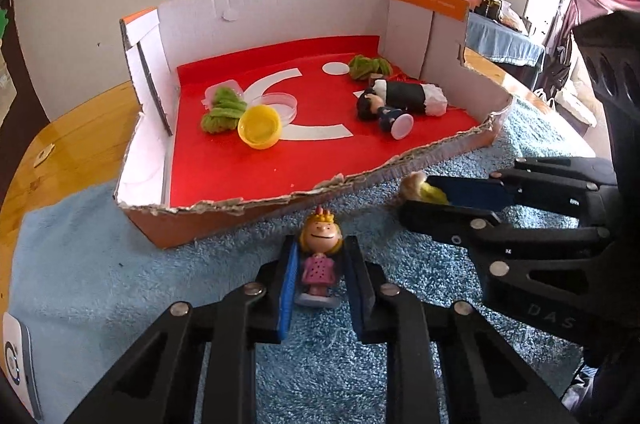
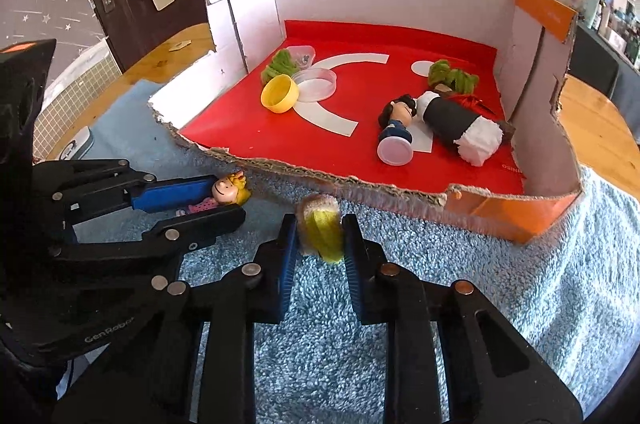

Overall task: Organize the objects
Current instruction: 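Close left gripper on the pink-dress doll while right gripper closes on the blonde doll, then carry the pink-dress doll with left gripper while right gripper carries the blonde doll into the box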

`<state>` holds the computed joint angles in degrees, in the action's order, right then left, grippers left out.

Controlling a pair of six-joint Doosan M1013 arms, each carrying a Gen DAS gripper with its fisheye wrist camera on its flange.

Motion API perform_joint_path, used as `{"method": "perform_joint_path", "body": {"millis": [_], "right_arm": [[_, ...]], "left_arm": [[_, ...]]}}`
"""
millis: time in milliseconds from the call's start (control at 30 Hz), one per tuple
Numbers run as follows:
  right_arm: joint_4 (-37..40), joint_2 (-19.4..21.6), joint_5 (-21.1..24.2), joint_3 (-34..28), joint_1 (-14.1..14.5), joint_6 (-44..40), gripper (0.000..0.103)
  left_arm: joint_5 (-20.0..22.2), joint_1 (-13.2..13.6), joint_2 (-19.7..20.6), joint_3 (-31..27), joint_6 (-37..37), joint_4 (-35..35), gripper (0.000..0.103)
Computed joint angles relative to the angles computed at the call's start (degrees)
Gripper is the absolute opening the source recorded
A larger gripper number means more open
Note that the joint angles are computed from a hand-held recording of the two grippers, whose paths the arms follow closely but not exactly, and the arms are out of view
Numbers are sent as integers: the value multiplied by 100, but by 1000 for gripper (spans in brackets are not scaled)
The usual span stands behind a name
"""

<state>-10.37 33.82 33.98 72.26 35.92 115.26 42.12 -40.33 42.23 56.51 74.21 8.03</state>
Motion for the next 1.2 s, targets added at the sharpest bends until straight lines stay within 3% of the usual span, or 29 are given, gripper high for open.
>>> {"method": "perform_joint_path", "body": {"millis": [533,1200], "right_arm": [[225,-174,-293,283,70,-14,21],[50,-329,-599,255,89,65,21]], "left_arm": [[-390,-38,-312,477,-669,199,23],[-724,-24,-470,491,-754,270,23]]}}
